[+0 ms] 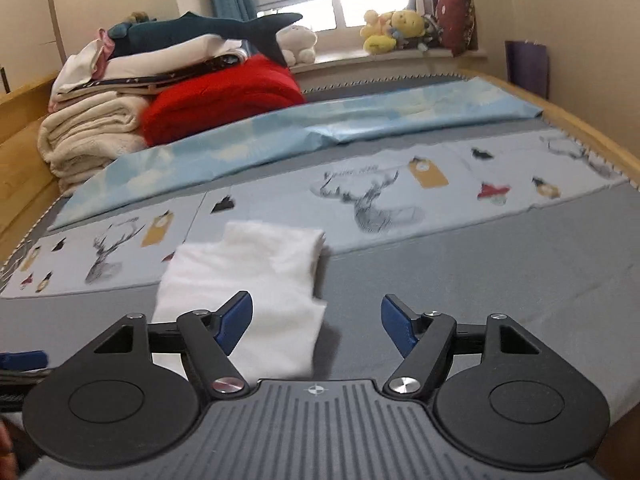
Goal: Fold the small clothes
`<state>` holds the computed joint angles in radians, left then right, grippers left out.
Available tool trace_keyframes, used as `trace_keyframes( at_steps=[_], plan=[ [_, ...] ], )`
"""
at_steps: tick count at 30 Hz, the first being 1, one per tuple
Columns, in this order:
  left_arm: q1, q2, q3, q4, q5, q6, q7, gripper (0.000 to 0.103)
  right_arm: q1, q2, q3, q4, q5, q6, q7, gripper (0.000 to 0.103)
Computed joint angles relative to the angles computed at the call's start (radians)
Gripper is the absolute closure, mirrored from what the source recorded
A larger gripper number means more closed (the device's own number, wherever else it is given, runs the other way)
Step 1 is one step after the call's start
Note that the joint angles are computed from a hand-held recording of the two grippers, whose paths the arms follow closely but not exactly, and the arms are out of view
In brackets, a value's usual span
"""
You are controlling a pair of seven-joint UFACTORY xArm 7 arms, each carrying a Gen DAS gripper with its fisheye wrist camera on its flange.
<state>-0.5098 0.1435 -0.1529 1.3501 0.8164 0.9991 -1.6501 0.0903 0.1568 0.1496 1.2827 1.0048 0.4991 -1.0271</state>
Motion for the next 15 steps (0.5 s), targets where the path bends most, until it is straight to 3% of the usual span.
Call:
trace_keyframes(
  at_steps=[3,6,10,15],
  plan=[
    [-0.014,0.032,-0.002,0.039,0.014,0.043,0.022,0.008,0.003,-0.023,0.001,-0.034,-0.016,0.028,-0.027,0.03],
    [-0.023,0.059,0.008,0.068,0.006,0.085,0.04,0.008,0.028,-0.039,0.006,-0.062,-0.024,-0.013,-0.082,0.029],
    [-0.01,0.065,0.021,0.058,-0.052,0.056,0.065,0.008,0.048,-0.022,0.003,-0.054,-0.081,-0.021,-0.025,0.029],
    [-0.015,0.058,0.029,0.044,-0.04,0.048,0.051,0.008,0.048,-0.019,0.009,-0.052,-0.09,0.0,-0.007,0.028]
  ],
)
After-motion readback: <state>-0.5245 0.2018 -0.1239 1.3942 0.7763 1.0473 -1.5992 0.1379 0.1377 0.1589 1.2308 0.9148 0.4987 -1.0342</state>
